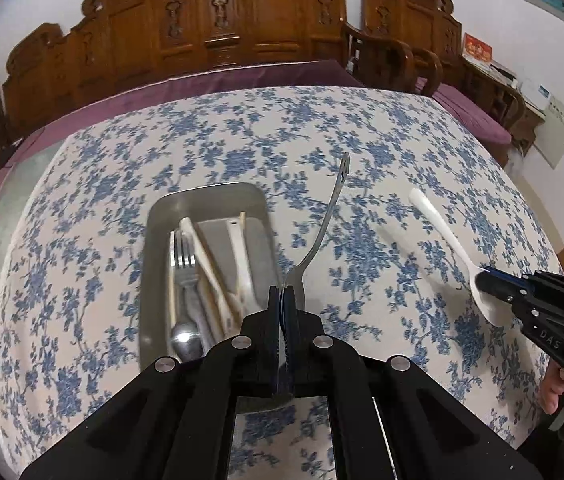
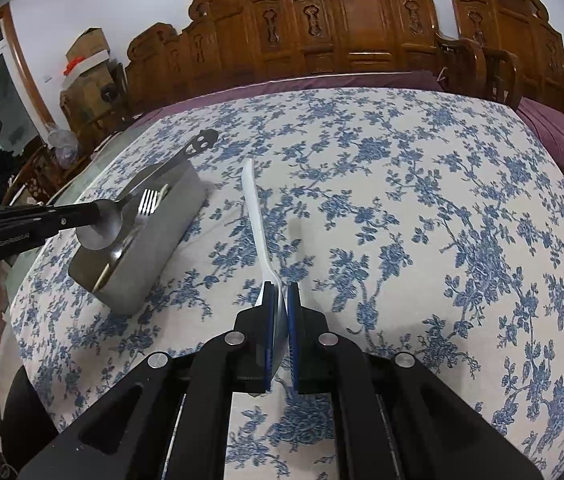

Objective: Organize utensils
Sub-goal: 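Carry the metal spoon over the tray with the left gripper while the right holds the white spoon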

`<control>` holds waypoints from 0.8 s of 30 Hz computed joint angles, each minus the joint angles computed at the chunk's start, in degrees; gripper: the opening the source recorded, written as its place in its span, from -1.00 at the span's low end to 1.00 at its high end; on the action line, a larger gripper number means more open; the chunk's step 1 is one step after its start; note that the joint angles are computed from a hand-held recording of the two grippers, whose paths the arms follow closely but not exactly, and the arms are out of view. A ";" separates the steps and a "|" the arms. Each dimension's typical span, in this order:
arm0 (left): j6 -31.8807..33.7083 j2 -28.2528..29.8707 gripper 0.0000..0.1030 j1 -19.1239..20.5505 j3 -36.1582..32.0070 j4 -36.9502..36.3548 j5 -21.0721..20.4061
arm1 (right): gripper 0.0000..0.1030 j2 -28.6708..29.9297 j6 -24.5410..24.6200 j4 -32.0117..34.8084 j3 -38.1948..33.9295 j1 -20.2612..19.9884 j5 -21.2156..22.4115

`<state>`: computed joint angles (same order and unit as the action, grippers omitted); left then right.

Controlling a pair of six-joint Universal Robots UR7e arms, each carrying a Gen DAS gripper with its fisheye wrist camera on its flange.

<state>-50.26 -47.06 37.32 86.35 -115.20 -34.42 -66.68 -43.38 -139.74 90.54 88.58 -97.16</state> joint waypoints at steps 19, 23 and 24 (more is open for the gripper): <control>-10.88 -6.12 -0.97 2.78 6.16 6.96 2.51 | -0.85 1.07 -0.48 -1.85 2.06 4.54 -1.84; -11.93 -6.58 -0.97 3.39 6.41 7.72 2.63 | -0.85 1.33 -0.22 -1.73 2.23 5.06 -1.73; -12.05 -6.62 -0.97 3.49 6.47 7.81 2.59 | -0.85 1.36 -0.12 -1.69 2.31 5.21 -1.64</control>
<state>-62.31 -53.68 40.82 92.81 -107.39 -31.83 -65.32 -43.50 -141.43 92.85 93.79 -98.80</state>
